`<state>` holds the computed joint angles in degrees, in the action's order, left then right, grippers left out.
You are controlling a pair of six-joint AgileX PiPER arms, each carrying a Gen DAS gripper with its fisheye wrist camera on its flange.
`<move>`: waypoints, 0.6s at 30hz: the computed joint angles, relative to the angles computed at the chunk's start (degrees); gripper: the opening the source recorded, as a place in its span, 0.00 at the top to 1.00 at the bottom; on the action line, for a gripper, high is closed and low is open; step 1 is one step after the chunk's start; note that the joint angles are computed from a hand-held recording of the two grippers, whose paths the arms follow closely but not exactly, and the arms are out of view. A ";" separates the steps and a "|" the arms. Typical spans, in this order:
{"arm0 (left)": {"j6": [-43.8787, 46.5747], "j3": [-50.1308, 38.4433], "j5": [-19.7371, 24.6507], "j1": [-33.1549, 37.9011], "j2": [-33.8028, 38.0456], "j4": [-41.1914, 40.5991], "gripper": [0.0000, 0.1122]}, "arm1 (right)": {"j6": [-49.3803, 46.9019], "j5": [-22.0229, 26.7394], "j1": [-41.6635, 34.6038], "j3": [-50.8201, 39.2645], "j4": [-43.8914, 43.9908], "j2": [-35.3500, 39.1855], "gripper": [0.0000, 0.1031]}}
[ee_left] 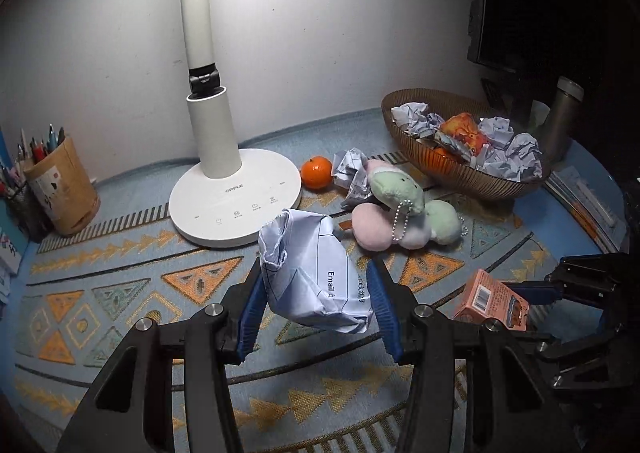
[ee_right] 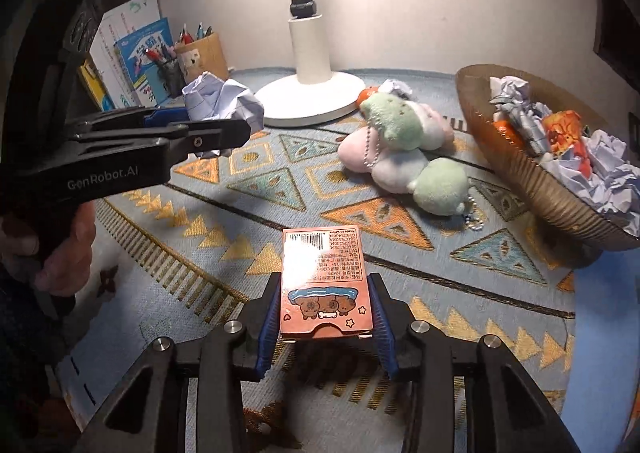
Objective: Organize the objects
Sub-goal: 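Carry the paper ball and snack box over the bowl and open both grippers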
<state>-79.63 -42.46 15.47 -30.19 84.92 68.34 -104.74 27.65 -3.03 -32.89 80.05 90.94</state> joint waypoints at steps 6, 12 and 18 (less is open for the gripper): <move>13.81 -14.98 -0.08 -2.98 6.58 -12.41 0.59 | 8.38 7.52 -15.02 -7.52 -2.06 -5.47 0.61; 32.35 -34.33 0.59 -3.97 20.30 -31.24 0.59 | 24.16 6.32 -20.02 -23.32 -3.20 1.82 0.61; 42.41 -48.49 3.88 -4.62 31.29 -41.38 0.59 | 44.92 6.92 -18.73 -41.60 -15.36 15.49 0.61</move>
